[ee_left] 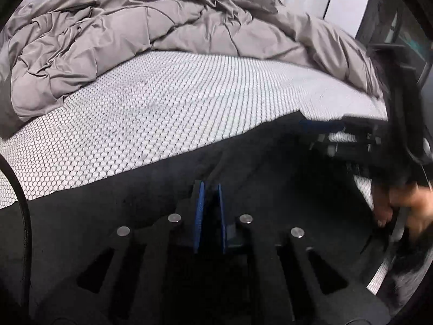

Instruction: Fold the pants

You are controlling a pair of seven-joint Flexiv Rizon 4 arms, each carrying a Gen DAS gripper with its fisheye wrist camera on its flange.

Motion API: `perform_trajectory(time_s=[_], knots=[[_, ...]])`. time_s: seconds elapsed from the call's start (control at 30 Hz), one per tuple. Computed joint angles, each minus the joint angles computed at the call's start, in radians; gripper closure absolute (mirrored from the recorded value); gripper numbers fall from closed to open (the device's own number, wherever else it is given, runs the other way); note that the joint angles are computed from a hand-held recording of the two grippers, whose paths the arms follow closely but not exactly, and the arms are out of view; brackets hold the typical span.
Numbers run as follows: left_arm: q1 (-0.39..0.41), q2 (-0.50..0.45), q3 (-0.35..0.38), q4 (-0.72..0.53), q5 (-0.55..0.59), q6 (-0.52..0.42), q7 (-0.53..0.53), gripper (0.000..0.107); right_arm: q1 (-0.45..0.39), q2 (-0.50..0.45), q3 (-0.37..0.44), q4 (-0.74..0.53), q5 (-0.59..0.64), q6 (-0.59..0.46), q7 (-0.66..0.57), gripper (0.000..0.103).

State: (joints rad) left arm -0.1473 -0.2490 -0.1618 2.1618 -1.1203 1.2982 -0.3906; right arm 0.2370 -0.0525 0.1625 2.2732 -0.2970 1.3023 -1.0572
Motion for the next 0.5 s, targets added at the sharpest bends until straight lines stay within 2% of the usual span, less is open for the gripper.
perform_trajectory(time_s=[0.03,0.07,0.1,0.17,0.23,0.3,0.33,0.37,0.4,0.43,0.47,0.5], knots=[[-0.003,-0.017,0.016,-0.012,0.059,-0.015,-0.055,0.1,0.013,-0.018,0.015,-0.026,0.065,-0.01,-0.053,0.061],[-0.004,-0.033,0.034,-0.023,0.133,-0.025,-0.12,0.1,0.022,-0.037,0.016,-0.038,0.066,-0.014,-0.053,0.061],[-0.002,-0.05,0.048,-0.03,0.192,-0.035,-0.169,0.1,0.034,-0.066,0.003,-0.048,0.001,-0.037,-0.018,0.061],[0.04,-0.046,0.008,-0.016,0.154,-0.053,-0.123,0.1,0.053,-0.086,-0.034,-0.044,-0.119,-0.095,0.057,0.061],[0.064,-0.018,-0.003,0.0,0.108,-0.089,-0.079,0.1,0.043,-0.063,-0.062,-0.015,-0.208,-0.107,0.132,0.061],[0.06,0.018,0.013,0.023,0.098,-0.09,-0.066,0.1,0.009,-0.025,-0.082,0.014,-0.413,-0.168,0.277,0.061],[0.049,0.036,0.02,0.04,0.09,-0.057,-0.059,0.099,0.007,0.002,-0.101,0.032,-0.484,-0.202,0.329,0.061],[0.037,0.065,0.024,0.066,0.072,-0.02,-0.035,0.099,-0.01,0.022,-0.096,0.044,-0.491,-0.2,0.339,0.061],[0.035,0.08,0.025,0.075,0.045,-0.025,0.001,0.099,-0.034,0.044,-0.078,0.062,-0.432,-0.158,0.31,0.061],[0.031,0.119,0.017,0.099,-0.041,-0.051,0.085,0.099,-0.04,0.065,-0.057,0.075,-0.308,-0.106,0.24,0.061],[0.015,0.145,0.023,0.115,-0.091,-0.067,0.128,0.095,-0.032,0.085,-0.029,0.082,-0.173,-0.07,0.15,0.061],[-0.003,0.163,0.031,0.13,-0.118,-0.078,0.156,0.083,-0.022,0.098,-0.01,0.085,-0.103,-0.066,0.094,0.061]])
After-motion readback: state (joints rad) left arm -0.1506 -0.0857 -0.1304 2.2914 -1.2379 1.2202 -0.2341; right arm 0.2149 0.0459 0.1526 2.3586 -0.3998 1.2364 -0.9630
